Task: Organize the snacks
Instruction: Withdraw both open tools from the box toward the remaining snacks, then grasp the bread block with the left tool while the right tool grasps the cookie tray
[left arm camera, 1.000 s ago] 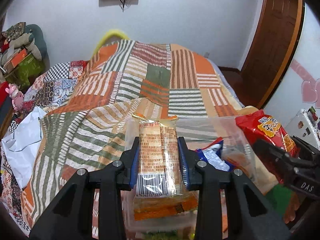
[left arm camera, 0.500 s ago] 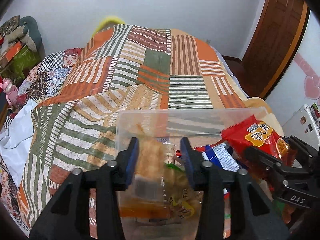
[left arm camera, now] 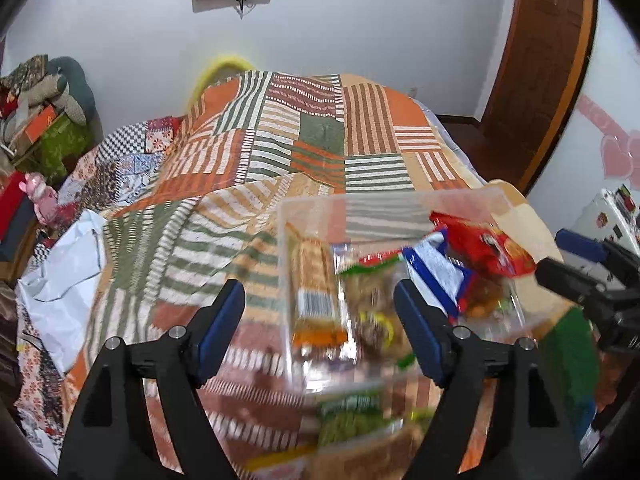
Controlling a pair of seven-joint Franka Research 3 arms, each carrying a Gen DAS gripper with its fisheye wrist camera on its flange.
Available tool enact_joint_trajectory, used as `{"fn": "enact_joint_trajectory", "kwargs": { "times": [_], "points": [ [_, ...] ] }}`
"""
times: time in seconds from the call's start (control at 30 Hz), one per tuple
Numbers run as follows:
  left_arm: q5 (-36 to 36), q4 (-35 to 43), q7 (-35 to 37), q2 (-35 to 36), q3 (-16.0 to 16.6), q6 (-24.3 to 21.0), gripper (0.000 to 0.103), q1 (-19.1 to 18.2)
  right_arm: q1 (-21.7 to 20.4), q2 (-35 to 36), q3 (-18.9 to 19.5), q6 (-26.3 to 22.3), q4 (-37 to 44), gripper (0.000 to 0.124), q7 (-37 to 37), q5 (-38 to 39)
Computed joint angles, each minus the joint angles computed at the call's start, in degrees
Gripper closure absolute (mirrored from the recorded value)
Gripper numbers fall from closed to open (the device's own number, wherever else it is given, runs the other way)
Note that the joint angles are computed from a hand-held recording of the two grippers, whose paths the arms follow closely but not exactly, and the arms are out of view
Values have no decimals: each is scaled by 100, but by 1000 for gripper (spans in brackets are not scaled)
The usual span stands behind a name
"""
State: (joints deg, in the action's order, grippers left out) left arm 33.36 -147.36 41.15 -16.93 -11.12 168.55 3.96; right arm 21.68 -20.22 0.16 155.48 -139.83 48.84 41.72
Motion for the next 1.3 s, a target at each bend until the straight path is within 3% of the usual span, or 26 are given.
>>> {"fn": "enact_joint_trajectory", "kwargs": {
  "times": [0.2,0.43,0.73,0.93,1.1,1.17,1.3],
  "points": [
    [-493,-809,307,-1016,173,-153,18,-393,76,-884,-57,-107,-669,31,-110,-15],
    [-983,-1649,484,-2114,102,-599,18,-776,98,-1744,2,-386,-1424,27,185,-297],
    [-1581,-2449,506,-3108,147,-1058,16,-1334,319,-2067,114,-1021,-1953,27,547,-567],
    [-1698,-2654,430,-3251,73,-1125,16,-1463,452,-1948,422,-1175,-2164,27,772,-934],
    [-1764,-2640,447,-3054,99,-955,16,-1503,611,-1793,302,-975,-2192,27,675,-922],
    [-1760,-2584,455,-2896,82,-855,16,-1481,678,-1808,141,-1021,-2166,41,527,-816],
    [-1751,-2385,479,-2409,81,-567,16,-1420,547,-1957,47,-1022,-2227,43,403,-759]
  ]
}}
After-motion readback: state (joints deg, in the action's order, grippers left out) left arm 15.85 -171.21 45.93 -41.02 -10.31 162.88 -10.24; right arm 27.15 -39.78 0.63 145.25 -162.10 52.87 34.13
